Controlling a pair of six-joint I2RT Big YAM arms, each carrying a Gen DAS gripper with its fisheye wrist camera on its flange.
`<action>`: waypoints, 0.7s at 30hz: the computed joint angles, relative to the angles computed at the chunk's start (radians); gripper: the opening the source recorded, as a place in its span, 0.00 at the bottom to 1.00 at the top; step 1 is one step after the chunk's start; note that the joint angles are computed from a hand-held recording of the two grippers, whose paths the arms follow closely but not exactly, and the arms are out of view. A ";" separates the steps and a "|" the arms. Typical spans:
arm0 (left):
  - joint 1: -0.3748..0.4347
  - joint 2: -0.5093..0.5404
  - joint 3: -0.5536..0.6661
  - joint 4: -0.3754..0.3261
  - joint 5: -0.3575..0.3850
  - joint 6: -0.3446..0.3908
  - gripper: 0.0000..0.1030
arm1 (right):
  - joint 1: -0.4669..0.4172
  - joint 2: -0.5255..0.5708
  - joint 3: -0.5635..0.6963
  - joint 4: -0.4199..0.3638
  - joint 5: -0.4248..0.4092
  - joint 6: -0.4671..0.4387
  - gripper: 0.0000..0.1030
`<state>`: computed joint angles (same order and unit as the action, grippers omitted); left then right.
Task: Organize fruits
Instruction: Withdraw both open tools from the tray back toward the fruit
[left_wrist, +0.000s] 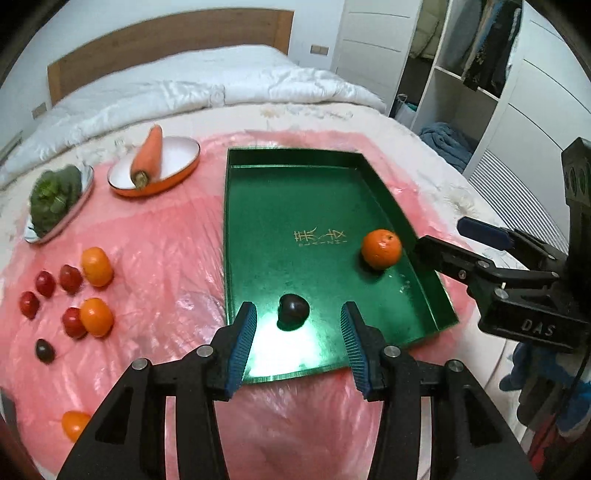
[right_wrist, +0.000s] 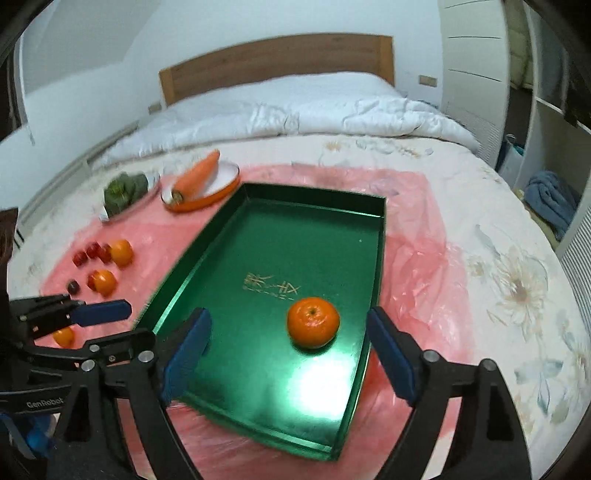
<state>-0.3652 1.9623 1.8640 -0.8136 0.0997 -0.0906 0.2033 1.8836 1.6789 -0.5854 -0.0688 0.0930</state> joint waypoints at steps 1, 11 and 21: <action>-0.002 -0.022 -0.022 0.002 0.003 0.001 0.41 | 0.006 -0.021 -0.024 0.008 0.027 0.025 1.00; -0.011 -0.195 -0.216 0.048 0.012 -0.006 0.48 | 0.031 -0.206 -0.230 0.064 0.090 0.166 1.00; 0.011 -0.333 -0.372 0.077 0.052 0.044 0.50 | 0.111 -0.389 -0.415 0.212 0.198 0.202 1.00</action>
